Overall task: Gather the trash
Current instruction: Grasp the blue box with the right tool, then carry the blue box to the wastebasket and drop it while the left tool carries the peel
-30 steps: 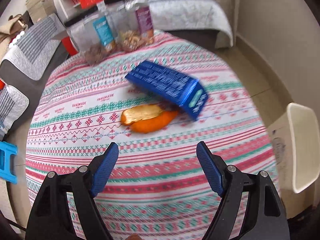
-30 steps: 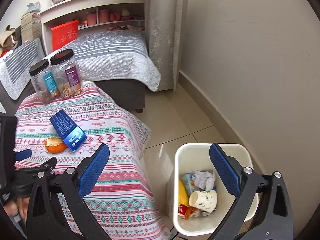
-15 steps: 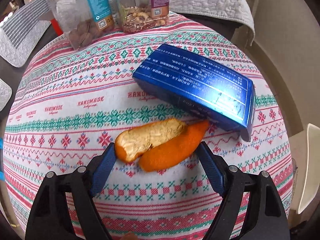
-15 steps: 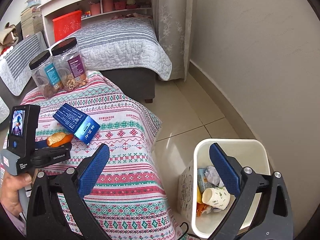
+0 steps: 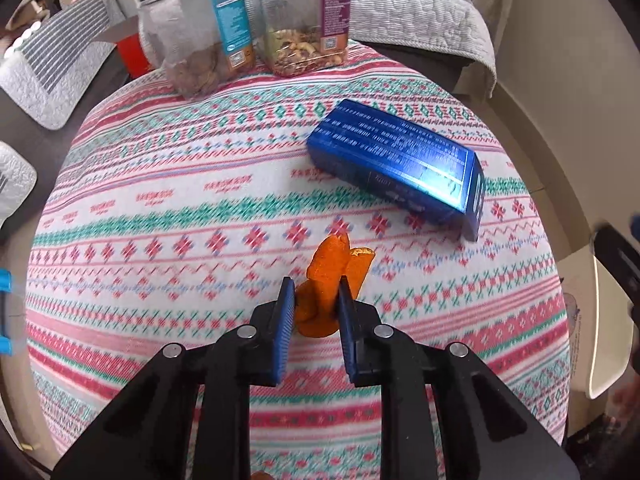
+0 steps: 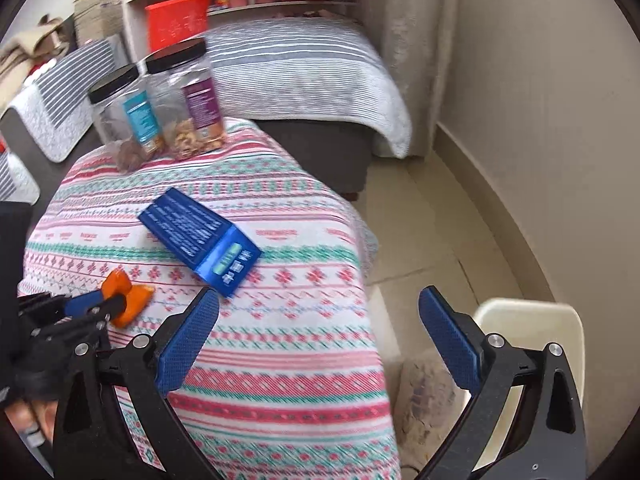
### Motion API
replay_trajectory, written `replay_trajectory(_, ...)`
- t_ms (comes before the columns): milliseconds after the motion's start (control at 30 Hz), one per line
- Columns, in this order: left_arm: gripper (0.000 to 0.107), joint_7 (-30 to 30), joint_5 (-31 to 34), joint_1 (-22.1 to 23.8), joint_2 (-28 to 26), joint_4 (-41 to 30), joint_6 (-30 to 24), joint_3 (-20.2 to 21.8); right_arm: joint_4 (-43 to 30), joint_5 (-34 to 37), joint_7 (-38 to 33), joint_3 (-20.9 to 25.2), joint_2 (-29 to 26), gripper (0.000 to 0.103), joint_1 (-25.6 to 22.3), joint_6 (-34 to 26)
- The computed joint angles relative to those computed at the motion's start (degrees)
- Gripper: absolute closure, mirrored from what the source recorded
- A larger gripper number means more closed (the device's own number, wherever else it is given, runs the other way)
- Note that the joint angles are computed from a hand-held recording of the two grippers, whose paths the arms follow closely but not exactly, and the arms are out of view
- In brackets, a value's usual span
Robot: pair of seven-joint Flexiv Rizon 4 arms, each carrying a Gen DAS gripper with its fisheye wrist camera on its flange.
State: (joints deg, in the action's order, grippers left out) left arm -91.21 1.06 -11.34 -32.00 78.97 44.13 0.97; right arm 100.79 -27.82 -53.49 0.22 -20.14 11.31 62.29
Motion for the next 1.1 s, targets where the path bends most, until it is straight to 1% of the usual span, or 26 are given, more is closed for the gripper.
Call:
replay_trajectory(167,0.086,-1.3,-0.7,0.6,4.9,4.2,0.4,0.2,-5.9,3.3,-10.9,2.7,-5.7,0.007,-0.8,2.0)
replay_trajectory(300,0.086,-2.0,-1.9,1.9,8.4,7.5,2.7,0.0,-11.2,6.4,-19.2,4.4,-10.1,0.007,-0.5,2.0)
replay_trajectory(333,0.086,-2.2,-2.0,2.1,8.5,7.4,3.0,0.0,-12.5,7.0,-21.0,4.7,-11.1,0.007,-0.3,1.8)
replay_trajectory(400,0.086,-3.4,-1.9,2.4,9.2,7.8,4.2,0.3,-15.6,7.7,-23.2,4.4,-13.4,0.007,0.7,0.0)
replay_trajectory(500,0.086,-4.6,-2.2,2.8,10.3,8.6,5.6,0.3,-19.9,8.3,-24.1,3.4,-16.3,0.008,2.5,-4.7)
replay_trajectory(533,0.086,-4.9,-2.2,3.0,10.3,8.7,5.9,0.4,-21.0,9.0,-24.7,3.7,-17.0,0.011,2.6,-6.2)
replay_trajectory(567,0.086,-5.4,-2.3,3.2,10.5,8.8,6.2,0.5,-22.4,10.3,-25.8,4.4,-17.6,0.032,2.3,-8.5)
replay_trajectory(600,0.086,-5.7,-2.3,3.3,10.6,8.9,6.2,0.5,-22.7,10.6,-25.6,4.1,-17.6,0.039,2.7,-10.1)
replay_trajectory(633,0.086,-6.2,-2.2,3.4,10.7,9.0,6.2,0.6,-22.1,10.6,-25.0,3.5,-17.2,0.040,3.1,-9.9)
replay_trajectory(700,0.086,-7.1,-1.4,3.4,11.1,9.2,6.2,1.0,-21.4,13.4,-25.4,4.9,-16.1,0.043,2.0,-9.8)
replay_trajectory(867,0.086,-7.7,-1.5,3.9,11.7,9.9,6.9,0.7,-17.0,17.6,-23.4,5.7,-12.0,0.044,1.3,-8.3)
replay_trajectory(1000,0.086,-7.9,-1.4,4.0,13.0,11.1,7.3,0.6,-12.5,17.9,-21.4,5.7,-7.8,0.044,1.6,-6.5)
replay_trajectory(1100,0.085,-8.4,-0.3,3.7,13.8,11.8,7.4,0.9,-7.8,16.9,-18.5,5.0,-4.0,0.044,2.2,-3.1)
